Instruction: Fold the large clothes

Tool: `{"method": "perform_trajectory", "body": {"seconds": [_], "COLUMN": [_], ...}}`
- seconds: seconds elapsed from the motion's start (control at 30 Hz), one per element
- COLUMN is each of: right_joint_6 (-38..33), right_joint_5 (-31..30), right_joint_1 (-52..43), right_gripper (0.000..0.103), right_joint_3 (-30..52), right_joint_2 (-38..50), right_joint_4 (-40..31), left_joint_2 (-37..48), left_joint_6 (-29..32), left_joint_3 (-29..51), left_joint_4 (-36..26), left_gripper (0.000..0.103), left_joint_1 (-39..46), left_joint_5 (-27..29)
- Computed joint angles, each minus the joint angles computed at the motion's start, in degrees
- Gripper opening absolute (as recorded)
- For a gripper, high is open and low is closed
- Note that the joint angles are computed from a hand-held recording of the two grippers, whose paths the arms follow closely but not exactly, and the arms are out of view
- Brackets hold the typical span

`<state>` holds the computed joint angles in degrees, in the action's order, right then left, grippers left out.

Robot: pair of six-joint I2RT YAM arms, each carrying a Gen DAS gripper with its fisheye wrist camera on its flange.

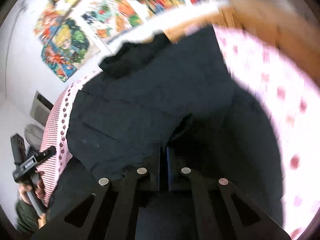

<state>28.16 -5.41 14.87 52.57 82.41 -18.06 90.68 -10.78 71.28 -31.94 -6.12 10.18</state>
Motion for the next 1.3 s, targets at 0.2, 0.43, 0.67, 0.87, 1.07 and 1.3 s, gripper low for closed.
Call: {"method": "perform_trajectory", "body": {"seconds": [0.2, 0.43, 0.67, 0.87, 1.07, 1.3], "right_joint_6": [-11.2, -17.7, -14.0, -19.1, -21.2, -20.9], "right_joint_5": [12.8, 17.0, 21.6, 13.2, 14.6, 12.9], "right_joint_1": [0.5, -3.7, -4.0, -0.9, 2.1, 1.6], "right_gripper": [0.005, 0.005, 0.07, 0.07, 0.073, 0.077], "right_joint_3": [12.5, 20.1, 14.2, 18.6, 28.1, 24.4], "right_joint_2": [1.3, 13.9, 12.1, 16.7, 29.9, 30.5], "right_joint_4": [-4.9, -3.2, 5.5, 5.5, -4.6, 0.2], "left_joint_2": [6.0, 17.3, 17.3, 20.5, 23.6, 26.5], "left_joint_6": [1.3, 2.4, 1.6, 5.3, 6.1, 4.7], "left_joint_3": [5.9, 13.8, 10.8, 13.4, 14.5, 13.8], "left_joint_4": [4.2, 7.2, 12.1, 9.8, 7.7, 8.6], "left_gripper": [0.089, 0.089, 0.089, 0.091, 0.103, 0.103], "left_joint_1": [-3.1, -4.9, -4.6, -7.7, -9.7, -9.8], "left_joint_5": [-6.1, -9.6, -9.0, -12.3, -17.6, -18.8]}}
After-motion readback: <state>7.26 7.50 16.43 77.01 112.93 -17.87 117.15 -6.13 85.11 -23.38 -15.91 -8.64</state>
